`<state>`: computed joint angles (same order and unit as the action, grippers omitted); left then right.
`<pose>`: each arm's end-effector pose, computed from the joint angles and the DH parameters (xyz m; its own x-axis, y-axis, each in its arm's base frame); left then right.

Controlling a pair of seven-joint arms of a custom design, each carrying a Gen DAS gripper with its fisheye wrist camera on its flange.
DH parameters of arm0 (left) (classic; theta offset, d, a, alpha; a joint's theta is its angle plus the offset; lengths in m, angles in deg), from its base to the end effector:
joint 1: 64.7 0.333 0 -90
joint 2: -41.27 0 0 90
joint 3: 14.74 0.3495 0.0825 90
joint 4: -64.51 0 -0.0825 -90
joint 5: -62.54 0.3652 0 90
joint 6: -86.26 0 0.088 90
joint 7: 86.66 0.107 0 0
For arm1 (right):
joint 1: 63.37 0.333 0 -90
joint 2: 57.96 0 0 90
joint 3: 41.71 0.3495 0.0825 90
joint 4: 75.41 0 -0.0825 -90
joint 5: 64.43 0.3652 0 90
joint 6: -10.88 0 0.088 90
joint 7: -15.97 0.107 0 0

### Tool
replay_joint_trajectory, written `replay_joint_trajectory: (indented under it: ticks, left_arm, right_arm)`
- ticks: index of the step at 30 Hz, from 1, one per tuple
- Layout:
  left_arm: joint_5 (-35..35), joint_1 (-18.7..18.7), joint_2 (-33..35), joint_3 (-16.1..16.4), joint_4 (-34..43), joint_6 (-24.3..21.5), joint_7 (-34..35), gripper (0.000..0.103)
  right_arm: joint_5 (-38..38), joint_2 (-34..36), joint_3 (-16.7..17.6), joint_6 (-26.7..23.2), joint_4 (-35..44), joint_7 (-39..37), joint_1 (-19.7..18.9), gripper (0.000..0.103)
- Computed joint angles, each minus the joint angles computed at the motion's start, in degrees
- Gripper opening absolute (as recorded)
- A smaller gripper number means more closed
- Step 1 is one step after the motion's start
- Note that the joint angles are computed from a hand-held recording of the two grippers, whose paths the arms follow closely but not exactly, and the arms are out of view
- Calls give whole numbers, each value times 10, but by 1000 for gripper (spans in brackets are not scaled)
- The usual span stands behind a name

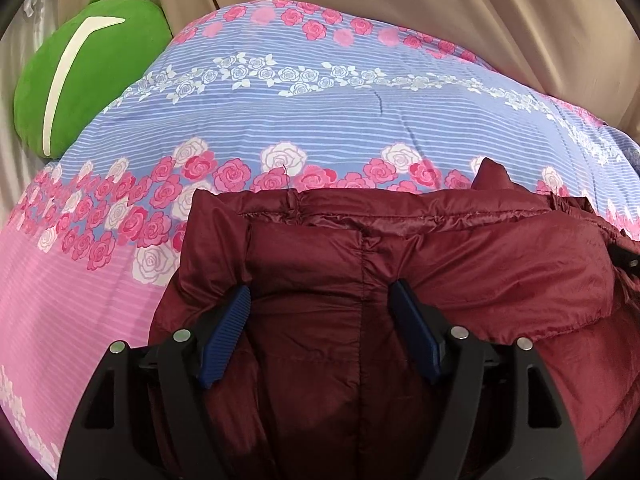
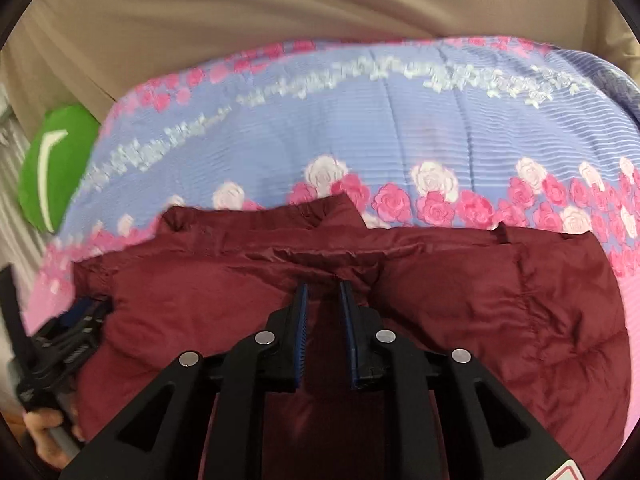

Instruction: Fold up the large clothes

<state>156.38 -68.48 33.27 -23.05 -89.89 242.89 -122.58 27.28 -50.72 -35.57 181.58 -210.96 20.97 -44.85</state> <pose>0.3593 -0.1152 0.3184 0.4476 -0.8941 0.0122 -0.6604 -0.3397 -0.6697 0.4683 0.1381 0.3311 0.4113 -0.8865 -0.2118 -0.7780 -0.2204 -0.5884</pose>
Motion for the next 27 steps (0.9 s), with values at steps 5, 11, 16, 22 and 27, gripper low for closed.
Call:
replay_joint_trajectory:
  ticks: [5,11,16,22,27]
  left_arm:
    - [8,1,0,2,0,7,-9,72]
    - [15,2,0,4,0,10,-15,73]
    - [28,5,1,8,1,19,-31,74]
    - [17,5,3,6,1,15,-19,76]
    - [8,4,3,4,1,12,-11,77]
  right_arm:
    - [-10,4,4,-2,-2,26,-5,16]
    - [-12,-59,18,-38,-44,-17,22,22]
    - [-114,-2,34,6,-11,78,61,21]
    - [-113,12,32,-32,3,112,35,16]
    - [-54,2,39,11,1,60,52,19]
